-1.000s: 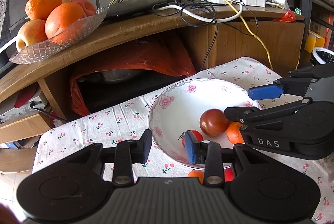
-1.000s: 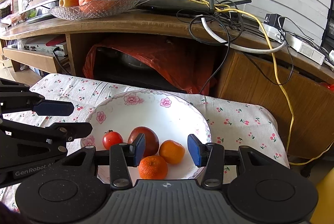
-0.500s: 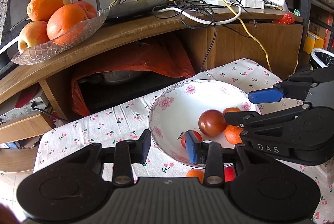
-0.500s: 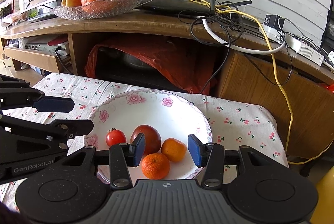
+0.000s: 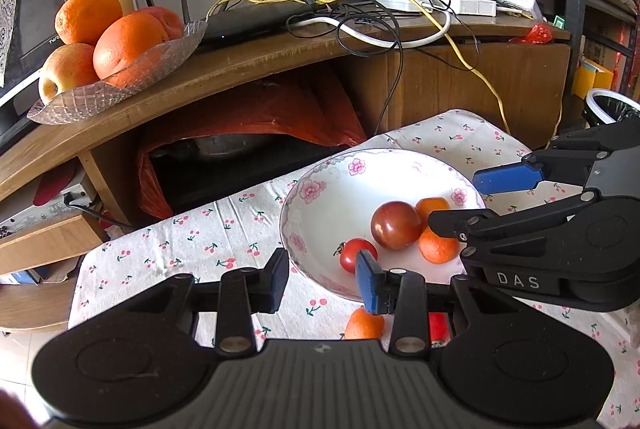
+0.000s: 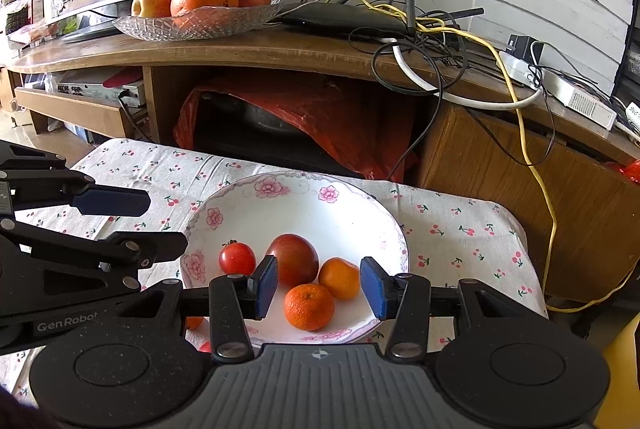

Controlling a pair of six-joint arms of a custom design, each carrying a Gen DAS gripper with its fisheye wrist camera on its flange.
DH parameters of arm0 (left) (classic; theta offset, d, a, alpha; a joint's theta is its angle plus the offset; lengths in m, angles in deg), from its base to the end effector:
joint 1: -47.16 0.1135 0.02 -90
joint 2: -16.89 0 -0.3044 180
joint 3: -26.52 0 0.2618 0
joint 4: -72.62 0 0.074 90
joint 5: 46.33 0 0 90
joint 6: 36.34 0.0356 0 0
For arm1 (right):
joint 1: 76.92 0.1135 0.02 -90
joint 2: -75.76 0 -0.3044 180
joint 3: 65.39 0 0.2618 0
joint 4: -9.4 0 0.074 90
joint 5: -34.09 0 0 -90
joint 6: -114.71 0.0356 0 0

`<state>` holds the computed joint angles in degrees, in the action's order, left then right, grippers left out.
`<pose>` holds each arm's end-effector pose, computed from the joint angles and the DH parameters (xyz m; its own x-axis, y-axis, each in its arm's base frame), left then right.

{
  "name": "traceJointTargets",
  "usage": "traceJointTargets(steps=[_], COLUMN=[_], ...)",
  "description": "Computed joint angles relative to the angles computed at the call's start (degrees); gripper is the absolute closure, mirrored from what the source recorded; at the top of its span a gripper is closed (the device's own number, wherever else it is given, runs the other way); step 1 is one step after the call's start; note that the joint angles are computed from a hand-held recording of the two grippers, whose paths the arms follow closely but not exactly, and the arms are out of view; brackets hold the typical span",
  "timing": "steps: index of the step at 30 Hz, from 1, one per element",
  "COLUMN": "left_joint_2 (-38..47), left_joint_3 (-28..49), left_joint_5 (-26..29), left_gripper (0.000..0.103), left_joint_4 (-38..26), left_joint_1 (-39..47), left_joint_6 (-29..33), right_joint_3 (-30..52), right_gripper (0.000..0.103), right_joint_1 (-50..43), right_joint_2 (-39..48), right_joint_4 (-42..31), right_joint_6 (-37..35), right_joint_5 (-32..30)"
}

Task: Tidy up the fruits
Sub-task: 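Withdraw both open grippers from the bowl back over the table, then grasp a small brown round fruit with the left gripper while the right grasps a pale yellow one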

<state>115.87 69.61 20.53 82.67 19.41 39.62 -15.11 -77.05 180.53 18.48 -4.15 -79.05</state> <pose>0.2620 -0.1220 0.1208 -0.6610 0.0957 -0.7442 0.0263 0.9942 0.1045 0.3246 0.0133 0.1187 -0.4915 -0.4427 -0.7499 -0.5835 0.8067 -0.0937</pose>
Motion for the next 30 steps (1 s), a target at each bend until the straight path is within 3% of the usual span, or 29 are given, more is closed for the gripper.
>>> traceJointTargets(steps=[30], left_joint_2=[-3.83], left_joint_3=[-3.0], left_joint_5=[-0.55], left_gripper=[0.057], left_joint_4=[-3.19], left_joint_1=[-3.55], left_joint_6=[-1.56], right_joint_3=[-4.41], right_gripper=[0.062], right_joint_1=[-2.87], right_joint_2=[-5.14], right_joint_4=[-3.59], right_joint_6=[-3.4], right_joint_5=[-0.58])
